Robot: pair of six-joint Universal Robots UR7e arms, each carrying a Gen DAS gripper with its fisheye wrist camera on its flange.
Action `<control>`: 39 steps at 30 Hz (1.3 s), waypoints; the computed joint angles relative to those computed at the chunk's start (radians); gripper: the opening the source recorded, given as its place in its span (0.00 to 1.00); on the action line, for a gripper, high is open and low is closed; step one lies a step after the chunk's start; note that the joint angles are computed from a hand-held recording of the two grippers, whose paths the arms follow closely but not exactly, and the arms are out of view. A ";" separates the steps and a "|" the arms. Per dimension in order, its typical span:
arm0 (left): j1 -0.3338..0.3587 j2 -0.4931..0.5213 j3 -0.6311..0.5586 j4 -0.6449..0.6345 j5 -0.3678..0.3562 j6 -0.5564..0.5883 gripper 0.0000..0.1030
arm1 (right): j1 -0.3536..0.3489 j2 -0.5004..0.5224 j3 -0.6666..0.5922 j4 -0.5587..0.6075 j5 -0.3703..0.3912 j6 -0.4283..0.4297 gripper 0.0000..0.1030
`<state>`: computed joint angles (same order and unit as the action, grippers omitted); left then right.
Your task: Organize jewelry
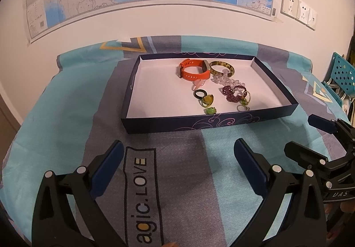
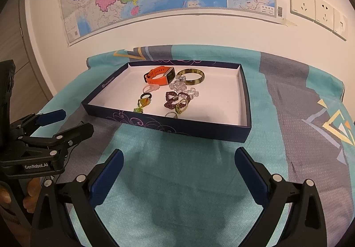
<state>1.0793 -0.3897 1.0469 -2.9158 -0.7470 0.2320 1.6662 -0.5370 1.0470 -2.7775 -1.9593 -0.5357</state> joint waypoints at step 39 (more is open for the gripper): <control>-0.001 0.016 -0.028 0.024 0.019 0.000 0.95 | 0.002 -0.001 0.001 0.006 -0.001 0.005 0.94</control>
<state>1.0788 -0.3734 1.0190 -2.8920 -0.7282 0.2323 1.6680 -0.5377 1.0479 -2.7712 -1.9608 -0.5310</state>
